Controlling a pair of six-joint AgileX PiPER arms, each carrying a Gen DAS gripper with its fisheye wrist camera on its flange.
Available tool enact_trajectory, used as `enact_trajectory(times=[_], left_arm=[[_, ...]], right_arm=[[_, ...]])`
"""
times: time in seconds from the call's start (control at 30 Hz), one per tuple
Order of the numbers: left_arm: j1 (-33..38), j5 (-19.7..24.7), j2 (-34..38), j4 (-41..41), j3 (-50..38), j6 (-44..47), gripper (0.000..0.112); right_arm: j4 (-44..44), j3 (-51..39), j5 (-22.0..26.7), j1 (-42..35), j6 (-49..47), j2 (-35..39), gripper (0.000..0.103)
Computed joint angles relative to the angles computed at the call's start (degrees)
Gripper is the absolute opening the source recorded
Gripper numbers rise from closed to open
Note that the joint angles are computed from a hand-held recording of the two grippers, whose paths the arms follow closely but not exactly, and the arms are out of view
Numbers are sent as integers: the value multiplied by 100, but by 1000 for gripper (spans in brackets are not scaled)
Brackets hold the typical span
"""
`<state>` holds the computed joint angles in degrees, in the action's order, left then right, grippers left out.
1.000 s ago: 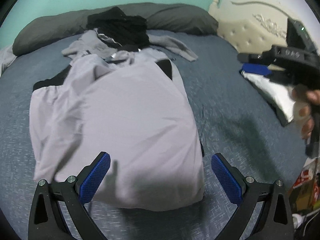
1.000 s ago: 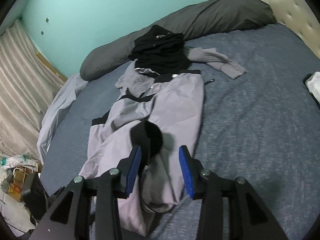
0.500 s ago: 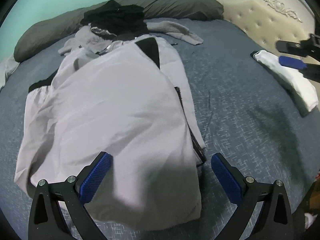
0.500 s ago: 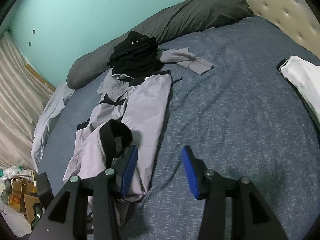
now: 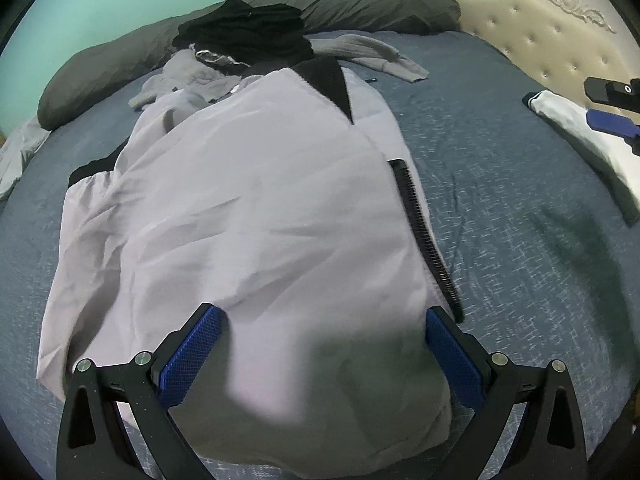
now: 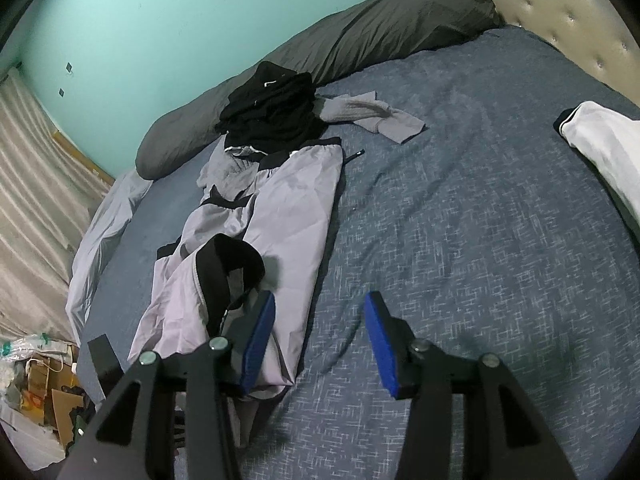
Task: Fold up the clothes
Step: 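Lower the left tool onto the pants waistband and close on it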
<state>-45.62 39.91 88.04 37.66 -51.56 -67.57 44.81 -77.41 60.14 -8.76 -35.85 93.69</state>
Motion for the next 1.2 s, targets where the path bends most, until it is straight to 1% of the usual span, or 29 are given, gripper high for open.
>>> enact_trajectory(times=[0.1, 0.3, 0.43, 0.5, 0.63, 0.9, 0.97, 1.03, 1.07, 1.13, 1.2], left_arm=[[81, -35, 12, -136, -28, 194, 103], [137, 61, 163, -163, -186, 244, 103], [122, 117, 235, -2, -207, 89, 103], [75, 229, 278, 188, -218, -91, 103], [111, 238, 232, 298, -141, -250, 103], [238, 273, 78, 216, -39, -70, 102], [261, 299, 18, 179, -6, 5, 100], [319, 314, -31, 73, 9, 193, 91], [344, 322, -63, 41, 24, 275, 89], [393, 318, -157, -53, 82, 465, 78], [423, 283, -250, -167, 129, 662, 72]], right_arm=[[1, 50, -38, 71, -12, -9, 47], [42, 103, -68, 128, -1, -20, 47], [63, 166, -77, 103, -40, -39, 47], [72, 199, -81, 87, -57, -48, 47], [90, 253, -100, 34, -79, -26, 47], [163, 328, -146, 9, -134, 9, 47], [176, 342, -153, 28, -140, 2, 47], [181, 364, -163, 57, -132, -13, 47], [184, 365, -166, 73, -135, -8, 47], [181, 371, -180, 119, -134, 1, 48], [167, 392, -208, 186, -119, -2, 48]])
